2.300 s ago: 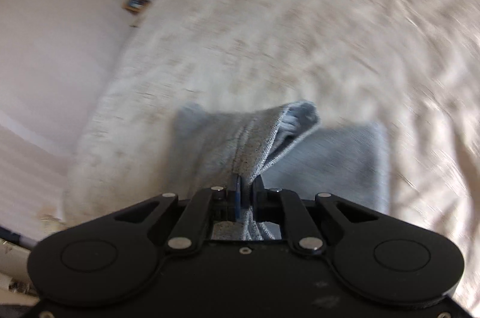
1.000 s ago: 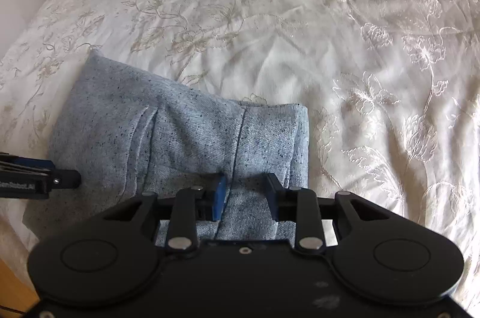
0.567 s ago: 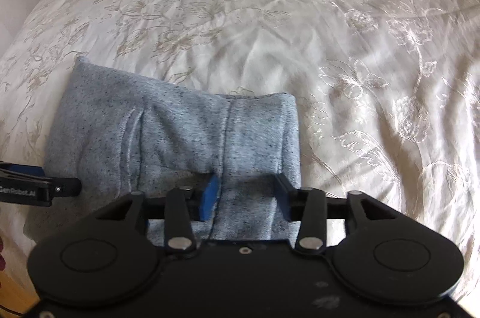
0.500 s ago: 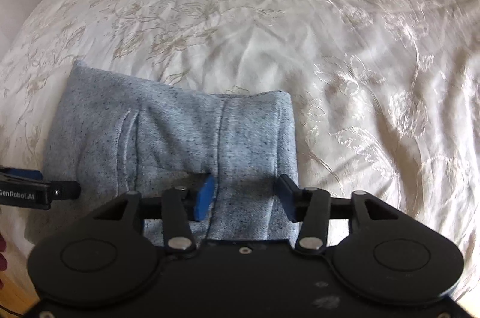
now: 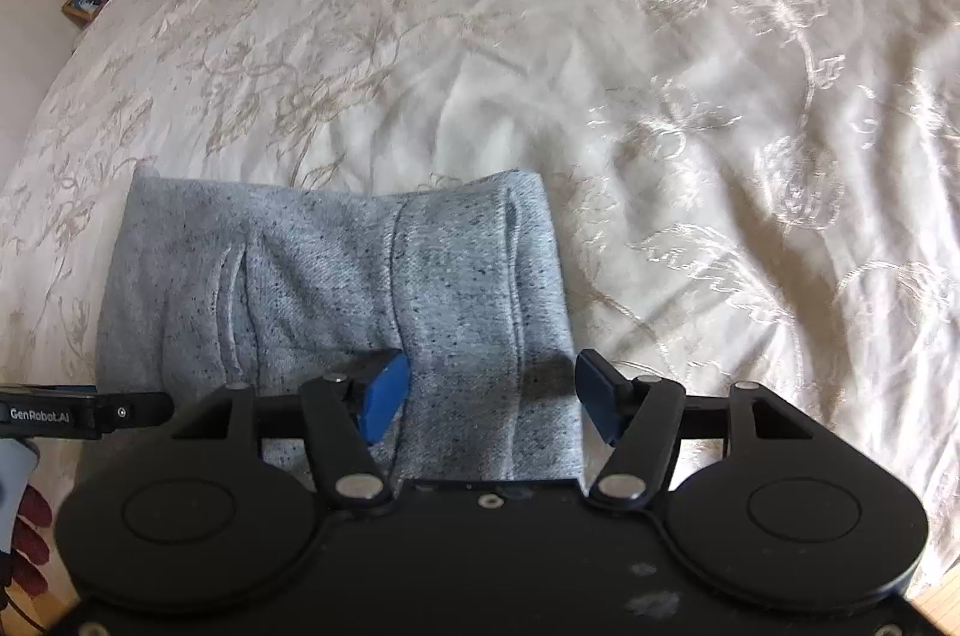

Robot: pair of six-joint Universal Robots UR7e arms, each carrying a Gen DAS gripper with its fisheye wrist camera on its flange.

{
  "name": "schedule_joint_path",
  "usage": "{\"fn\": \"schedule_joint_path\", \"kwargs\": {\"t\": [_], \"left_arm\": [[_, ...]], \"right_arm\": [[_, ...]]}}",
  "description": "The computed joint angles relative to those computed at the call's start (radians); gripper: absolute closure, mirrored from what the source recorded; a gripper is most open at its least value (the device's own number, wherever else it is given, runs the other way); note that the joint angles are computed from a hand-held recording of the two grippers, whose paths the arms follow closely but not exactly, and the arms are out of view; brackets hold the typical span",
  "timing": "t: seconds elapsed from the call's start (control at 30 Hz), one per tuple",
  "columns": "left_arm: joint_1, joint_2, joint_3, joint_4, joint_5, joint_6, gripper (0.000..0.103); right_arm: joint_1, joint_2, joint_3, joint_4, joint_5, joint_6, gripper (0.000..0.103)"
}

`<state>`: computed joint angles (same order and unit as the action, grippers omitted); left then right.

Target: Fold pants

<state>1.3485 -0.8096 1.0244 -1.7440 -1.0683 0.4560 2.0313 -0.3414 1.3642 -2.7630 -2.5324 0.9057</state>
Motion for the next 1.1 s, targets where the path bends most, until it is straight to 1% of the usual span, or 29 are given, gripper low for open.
{"fn": "schedule_joint_path", "kwargs": {"t": [0.07,0.17,0.23,0.3,0.37,0.47,0.57,0.63,0.67,0.7,0.73,0.77,0.8,0.83,0.87,0.93,1.03,1.1], "left_arm": [[-0.001,0.012,-0.011,0.009,0.003,-0.011,0.000],[0.003,0.032,-0.031,0.018,-0.012,-0.003,0.000],[0.010,0.042,-0.042,0.023,-0.022,0.010,0.000],[0.015,0.056,-0.063,0.036,-0.037,0.014,0.000],[0.018,0.068,-0.081,0.045,-0.050,0.020,0.000],[0.025,0.066,-0.086,0.044,-0.066,0.036,0.000],[0.034,0.053,-0.075,0.028,-0.089,0.033,0.000],[0.038,0.051,-0.077,0.031,-0.094,0.012,0.000],[0.038,0.053,-0.084,0.039,-0.094,-0.006,0.002],[0.038,0.052,-0.083,0.039,-0.093,-0.019,0.007],[0.038,0.046,-0.082,0.037,-0.107,-0.029,0.031],[0.040,0.044,-0.097,0.055,-0.138,-0.041,0.058],[0.036,0.029,-0.085,0.052,-0.147,-0.062,0.067],[0.028,0.007,-0.052,0.023,-0.140,-0.062,0.078],[0.018,-0.020,-0.013,-0.016,-0.132,-0.049,0.083],[0.010,-0.055,0.024,-0.052,-0.135,-0.049,0.086],[0.000,-0.082,0.027,-0.076,-0.139,-0.068,0.086],[-0.008,-0.085,0.004,-0.106,-0.153,-0.037,0.086]], "right_arm": [[-0.004,-0.005,0.019,-0.028,0.010,0.015,0.036],[-0.022,-0.009,0.043,-0.091,0.053,0.015,0.036],[-0.043,-0.017,0.073,-0.170,0.100,-0.016,0.035],[-0.070,-0.025,0.118,-0.294,0.175,-0.043,0.032],[-0.091,-0.029,0.155,-0.387,0.228,-0.068,0.031],[-0.109,-0.033,0.189,-0.473,0.280,-0.114,0.030],[-0.119,-0.039,0.209,-0.516,0.319,-0.118,0.031],[-0.123,-0.047,0.212,-0.501,0.345,-0.105,0.036],[-0.121,-0.043,0.197,-0.492,0.359,-0.112,0.046],[-0.120,-0.041,0.188,-0.495,0.373,-0.138,0.062],[-0.109,-0.038,0.169,-0.470,0.356,-0.150,0.066],[-0.097,-0.036,0.150,-0.438,0.330,-0.152,0.073],[-0.086,-0.035,0.139,-0.430,0.318,-0.155,0.077],[-0.078,-0.039,0.143,-0.442,0.311,-0.157,0.078],[-0.063,-0.040,0.139,-0.448,0.293,-0.156,0.080],[-0.031,-0.040,0.115,-0.426,0.253,-0.172,0.081],[0.008,-0.037,0.062,-0.386,0.218,-0.227,0.082],[0.022,-0.033,0.024,-0.375,0.206,-0.271,0.082]]}}
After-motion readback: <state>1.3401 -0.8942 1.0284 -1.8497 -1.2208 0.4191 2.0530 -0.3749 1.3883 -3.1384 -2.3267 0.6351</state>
